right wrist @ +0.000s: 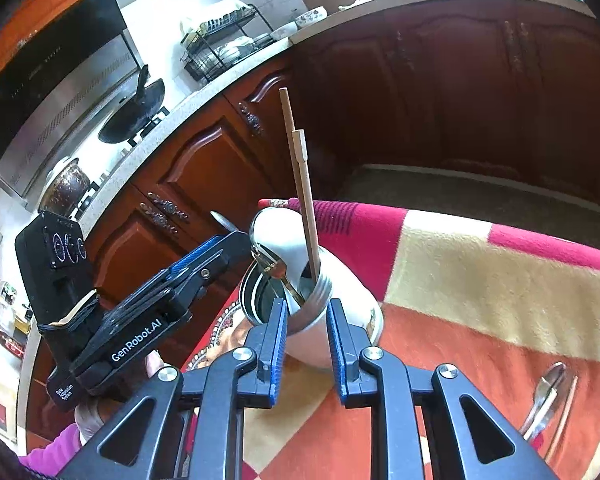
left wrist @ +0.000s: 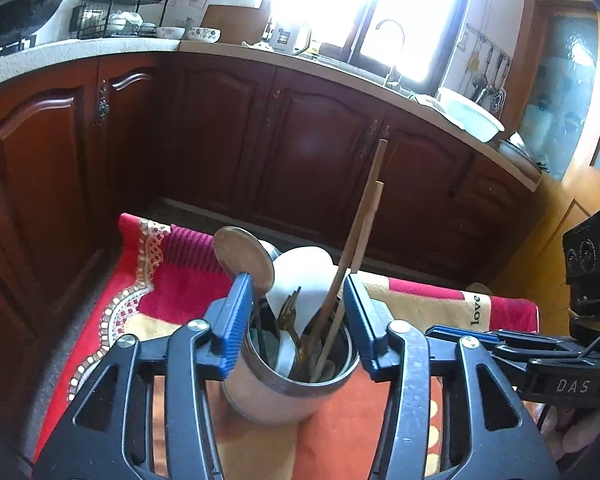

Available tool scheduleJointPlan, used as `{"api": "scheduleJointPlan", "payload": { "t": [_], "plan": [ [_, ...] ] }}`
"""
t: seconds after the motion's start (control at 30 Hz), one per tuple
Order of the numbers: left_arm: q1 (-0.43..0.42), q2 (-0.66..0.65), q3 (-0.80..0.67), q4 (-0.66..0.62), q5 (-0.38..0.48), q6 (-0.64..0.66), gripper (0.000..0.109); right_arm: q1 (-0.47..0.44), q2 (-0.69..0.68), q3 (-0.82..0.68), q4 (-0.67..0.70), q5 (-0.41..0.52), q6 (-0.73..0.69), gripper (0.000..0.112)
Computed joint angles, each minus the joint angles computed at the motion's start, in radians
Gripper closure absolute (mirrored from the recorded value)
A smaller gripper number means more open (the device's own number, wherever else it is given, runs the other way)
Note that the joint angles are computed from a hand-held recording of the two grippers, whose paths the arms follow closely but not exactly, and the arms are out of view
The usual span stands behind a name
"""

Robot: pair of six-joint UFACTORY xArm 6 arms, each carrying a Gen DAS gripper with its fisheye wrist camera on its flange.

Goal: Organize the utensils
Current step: 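Lower the spoon and fork into the jar and open both grippers, then move both grippers back over the remaining spoon, fork and chopstick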

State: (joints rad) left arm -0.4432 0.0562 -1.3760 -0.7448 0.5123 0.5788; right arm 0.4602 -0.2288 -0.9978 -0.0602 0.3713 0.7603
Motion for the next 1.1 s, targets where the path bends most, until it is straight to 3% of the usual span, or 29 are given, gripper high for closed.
{"api": "scheduleJointPlan", "payload": {
  "t": [0.3, 0.47, 0.63, 1.1],
  "plan": [
    [-0.025, -0.085, 0.082, 0.158, -0.043, -0.131, 0.055, 0.018, -0.097, 0.056, -0.162, 0.052, 0.154, 0.092],
    [-0.042, -0.128, 0.122, 0.242, -0.043, -0.220, 0.054, 0.030, -0.163, 0.094, -0.230, 0.091, 0.226, 0.084],
    [-0.073, -0.176, 0.174, 0.296, -0.048, -0.264, 0.054, 0.058, -0.247, 0.137, -0.331, 0.172, 0.315, 0.084],
    [-0.206, -0.260, 0.275, 0.382, -0.048, -0.339, 0.054, 0.115, -0.500, 0.314, -0.408, 0.332, 0.475, 0.082]
  ]
}}
